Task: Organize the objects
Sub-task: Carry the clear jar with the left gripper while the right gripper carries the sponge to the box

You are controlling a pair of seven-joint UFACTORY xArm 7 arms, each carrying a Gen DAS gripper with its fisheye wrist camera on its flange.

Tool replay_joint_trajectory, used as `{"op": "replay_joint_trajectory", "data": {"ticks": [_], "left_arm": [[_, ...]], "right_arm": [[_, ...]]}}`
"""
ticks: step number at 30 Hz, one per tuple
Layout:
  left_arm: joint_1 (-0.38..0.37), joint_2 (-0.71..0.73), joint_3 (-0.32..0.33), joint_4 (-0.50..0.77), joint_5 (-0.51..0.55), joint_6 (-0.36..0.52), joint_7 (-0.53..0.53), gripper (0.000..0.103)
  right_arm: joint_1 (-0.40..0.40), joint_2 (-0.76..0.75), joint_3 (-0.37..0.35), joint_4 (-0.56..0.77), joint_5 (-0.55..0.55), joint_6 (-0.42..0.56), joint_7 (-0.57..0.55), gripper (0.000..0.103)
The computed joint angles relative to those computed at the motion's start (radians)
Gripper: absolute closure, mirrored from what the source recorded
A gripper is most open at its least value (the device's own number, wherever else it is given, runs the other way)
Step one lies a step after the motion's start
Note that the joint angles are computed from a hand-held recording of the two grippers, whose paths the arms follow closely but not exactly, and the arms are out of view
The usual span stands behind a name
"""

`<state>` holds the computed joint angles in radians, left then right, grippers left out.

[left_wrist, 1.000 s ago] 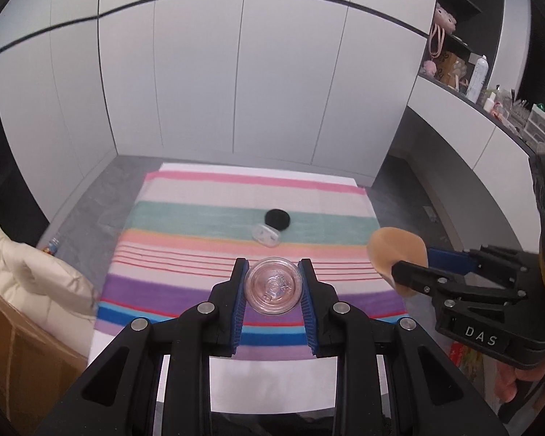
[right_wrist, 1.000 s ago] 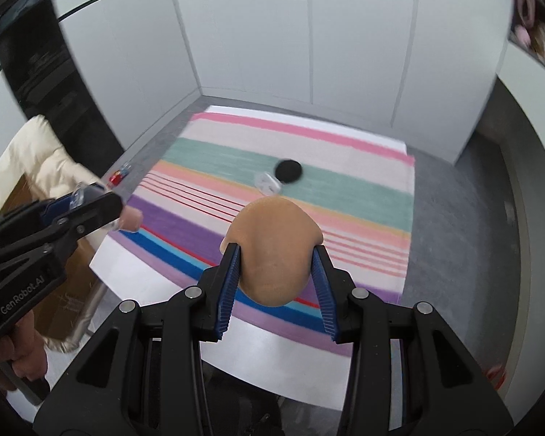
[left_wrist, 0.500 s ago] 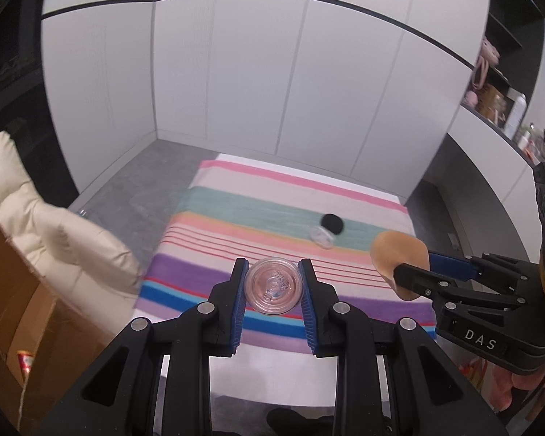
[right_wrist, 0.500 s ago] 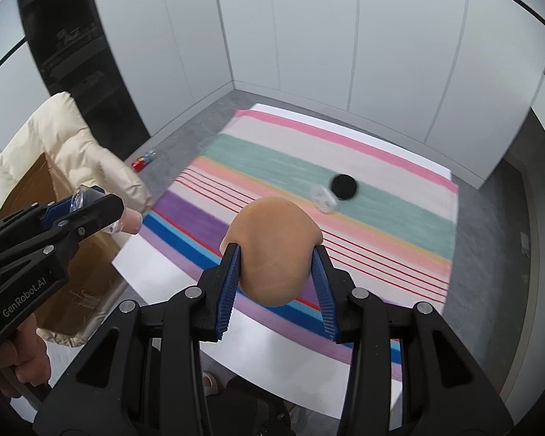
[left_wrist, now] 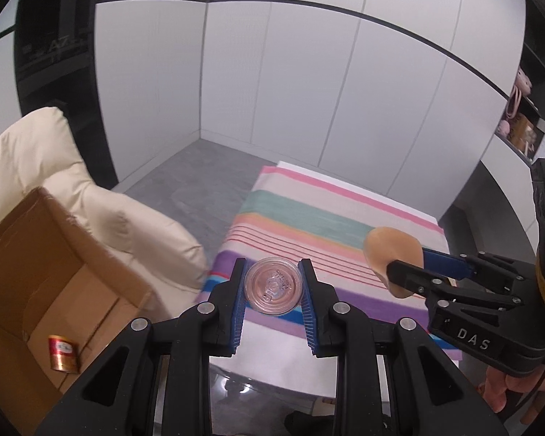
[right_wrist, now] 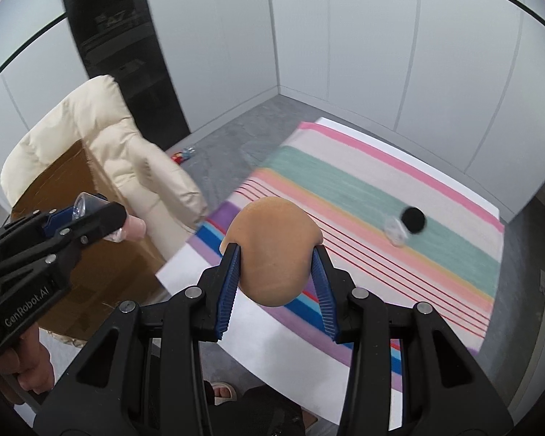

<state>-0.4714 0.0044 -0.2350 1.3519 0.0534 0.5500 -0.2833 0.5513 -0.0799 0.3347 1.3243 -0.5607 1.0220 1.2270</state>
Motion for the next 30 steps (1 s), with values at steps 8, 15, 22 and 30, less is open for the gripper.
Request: {"op": "replay_joint_trajectory", "data": {"ticks": [8,15,22,30], "left_arm": [[0.042,-0.075,0.023,-0.075,-0.035,-0.008,0.023,0.076],[0.082,-0.128,0.038,-0.128,-0.056,-0.009,0.038,0.075],[0.120,-0.179,0.048,-0.184,-0.048,-0.005,0.029,0.075],[0.158,-0.238,0.074,-0.245,-0.072,0.002,0.041,0.075]], "right_arm": [[0.074,0.159,-0.022,0.175,-0.065,0.001,-0.025,0.061],[0.156,0.279,-0.072,0.317,-0.073,-0.007,-0.081,0.061],[0.233,0.393,-0.128,0.470,-0.053,-0.013,-0.156,0.061],[0.320,0.539,-0.188,0.679,-0.002,0.012,-0.258,0.061]]}}
